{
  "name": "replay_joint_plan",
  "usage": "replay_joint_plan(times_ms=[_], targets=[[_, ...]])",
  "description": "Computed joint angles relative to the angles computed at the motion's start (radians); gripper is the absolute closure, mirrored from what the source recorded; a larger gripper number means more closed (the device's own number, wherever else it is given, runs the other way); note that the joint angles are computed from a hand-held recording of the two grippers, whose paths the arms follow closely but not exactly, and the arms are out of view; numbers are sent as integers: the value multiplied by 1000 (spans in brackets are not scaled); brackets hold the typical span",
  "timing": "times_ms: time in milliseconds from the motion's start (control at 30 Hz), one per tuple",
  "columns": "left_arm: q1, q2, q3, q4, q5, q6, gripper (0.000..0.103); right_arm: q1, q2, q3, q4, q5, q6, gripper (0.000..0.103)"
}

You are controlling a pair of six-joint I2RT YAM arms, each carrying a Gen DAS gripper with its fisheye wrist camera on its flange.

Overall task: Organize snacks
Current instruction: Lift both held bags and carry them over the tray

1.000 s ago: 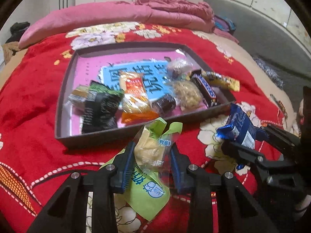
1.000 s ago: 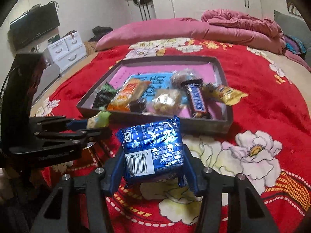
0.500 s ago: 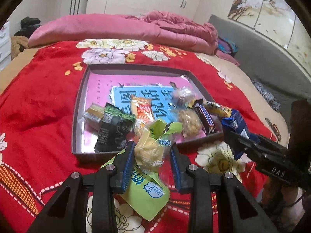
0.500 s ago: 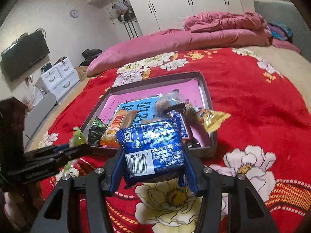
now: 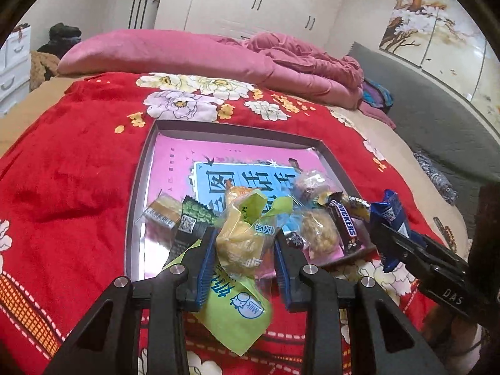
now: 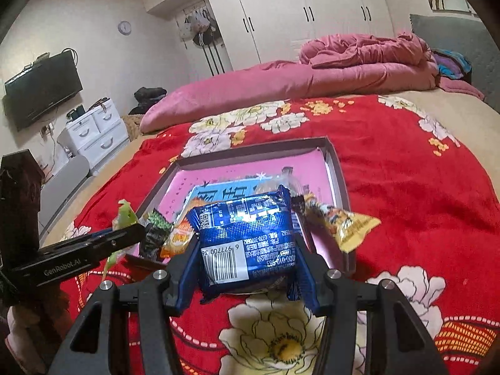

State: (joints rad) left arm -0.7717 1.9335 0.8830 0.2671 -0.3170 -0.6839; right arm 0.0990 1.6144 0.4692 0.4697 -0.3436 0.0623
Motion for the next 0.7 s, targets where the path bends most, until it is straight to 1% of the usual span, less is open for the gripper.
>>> replay_joint_plan(times_ms=[267, 400, 700], targets=[[19, 60, 62, -26, -4, 10, 67, -17, 26, 23, 36, -15, 20, 48], [26, 81, 86, -37, -6, 18, 67, -23, 45, 40, 36, -28, 27, 48], [31, 112, 125, -59, -8, 36, 67, -14, 79, 69, 57, 13, 31, 48]])
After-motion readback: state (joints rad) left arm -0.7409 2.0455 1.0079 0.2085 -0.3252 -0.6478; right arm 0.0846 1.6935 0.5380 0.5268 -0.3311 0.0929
